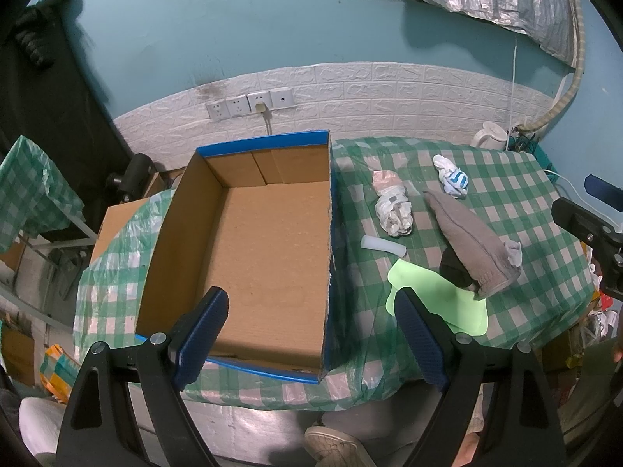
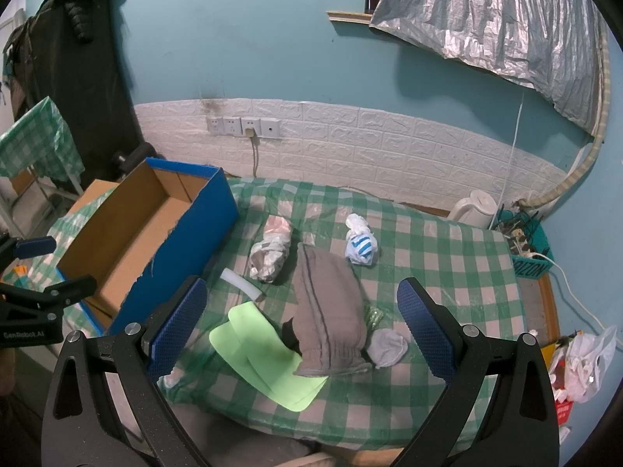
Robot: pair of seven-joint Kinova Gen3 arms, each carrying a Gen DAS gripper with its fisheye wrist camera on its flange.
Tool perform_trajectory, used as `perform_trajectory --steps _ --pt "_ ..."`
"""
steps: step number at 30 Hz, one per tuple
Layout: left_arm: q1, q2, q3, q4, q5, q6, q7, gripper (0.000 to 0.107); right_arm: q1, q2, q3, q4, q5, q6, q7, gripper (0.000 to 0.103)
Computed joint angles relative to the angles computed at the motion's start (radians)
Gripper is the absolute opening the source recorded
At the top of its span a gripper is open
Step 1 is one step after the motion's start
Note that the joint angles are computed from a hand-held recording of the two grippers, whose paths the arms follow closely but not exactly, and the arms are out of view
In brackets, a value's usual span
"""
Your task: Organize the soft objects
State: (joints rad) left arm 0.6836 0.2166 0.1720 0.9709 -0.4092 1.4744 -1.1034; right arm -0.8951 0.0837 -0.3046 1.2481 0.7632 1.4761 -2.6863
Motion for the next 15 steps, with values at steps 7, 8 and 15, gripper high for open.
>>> perform_trajectory --steps 7,8,15 --pt "0.002 -0.014 0.008 0.039 -0.002 -0.018 0.015 0.088 0.002 -0.007 -0.002 0.016 -0.003 -0.003 -0.008 0.098" --pt "0.004 -0.016 0.01 0.046 -0.003 -0.02 0.02 0.088 0.005 -0.011 -0.002 0.024 -0.007 -0.005 -0.009 0.098" --pt "0.001 0.014 0.013 0.009 0.024 0.004 0.011 0.088 0.041 -0.013 0.002 0.041 -0.051 -0.012 0.005 0.098"
